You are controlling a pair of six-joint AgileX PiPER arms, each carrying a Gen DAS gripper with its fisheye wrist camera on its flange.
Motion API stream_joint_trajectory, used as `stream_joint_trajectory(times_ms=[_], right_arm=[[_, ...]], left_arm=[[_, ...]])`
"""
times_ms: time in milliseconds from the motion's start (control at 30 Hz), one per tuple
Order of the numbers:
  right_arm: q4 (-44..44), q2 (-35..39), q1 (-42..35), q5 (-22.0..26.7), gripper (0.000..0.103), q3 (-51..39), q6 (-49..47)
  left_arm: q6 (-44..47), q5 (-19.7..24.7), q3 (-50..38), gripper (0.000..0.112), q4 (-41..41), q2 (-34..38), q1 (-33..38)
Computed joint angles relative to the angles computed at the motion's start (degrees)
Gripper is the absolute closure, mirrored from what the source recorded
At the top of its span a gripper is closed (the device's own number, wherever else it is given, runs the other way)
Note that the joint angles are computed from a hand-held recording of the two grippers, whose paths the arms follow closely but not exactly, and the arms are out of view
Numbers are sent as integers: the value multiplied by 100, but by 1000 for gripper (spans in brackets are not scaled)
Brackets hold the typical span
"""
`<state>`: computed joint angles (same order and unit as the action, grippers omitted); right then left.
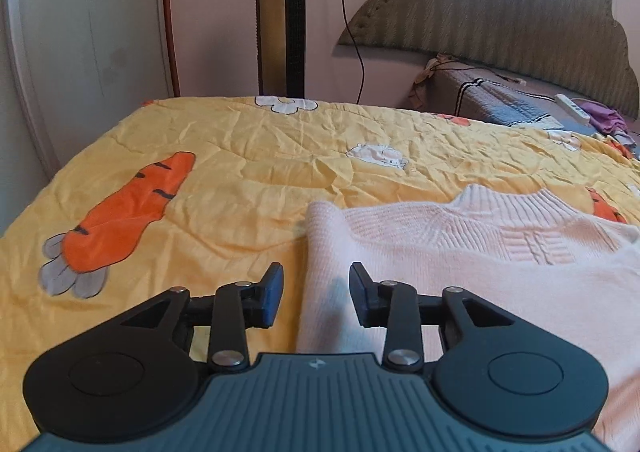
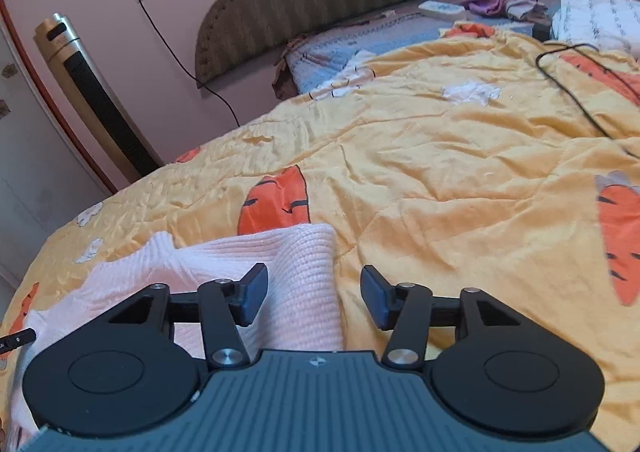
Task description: Fold small clothes
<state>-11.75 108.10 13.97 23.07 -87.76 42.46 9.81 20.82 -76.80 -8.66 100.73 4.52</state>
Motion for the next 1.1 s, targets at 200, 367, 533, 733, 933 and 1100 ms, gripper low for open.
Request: stream_joint_trajectory(times_ms=[200,367,533,733,933,1100], right_arm=[[-827,-2615,854,-124,28,2854,771],[-1432,-3950,1995,407,26,4237,2509],[-1541,-4369,3211,1072,27,4352,2970],[-1771,-4514,3810,1523,27,4316,3598],[-2439,-4359,5007,2431,27,4104,4439],[-2649,-4404,5837,2846,21,4079,5011]], left_arm=[[2270,128,2683,44,-1715,-2255,887],[3546,1476,3656,44,-2586,-3393,1983],[3812,1617,4235,44,-2074,-4340,2200],[4360,2646,4352,44,-2267,-4884,3186],[5369,3702,4546,44,-2779,-5340,4547],[5550,3919,4662,45,-2845,-5604,4870]])
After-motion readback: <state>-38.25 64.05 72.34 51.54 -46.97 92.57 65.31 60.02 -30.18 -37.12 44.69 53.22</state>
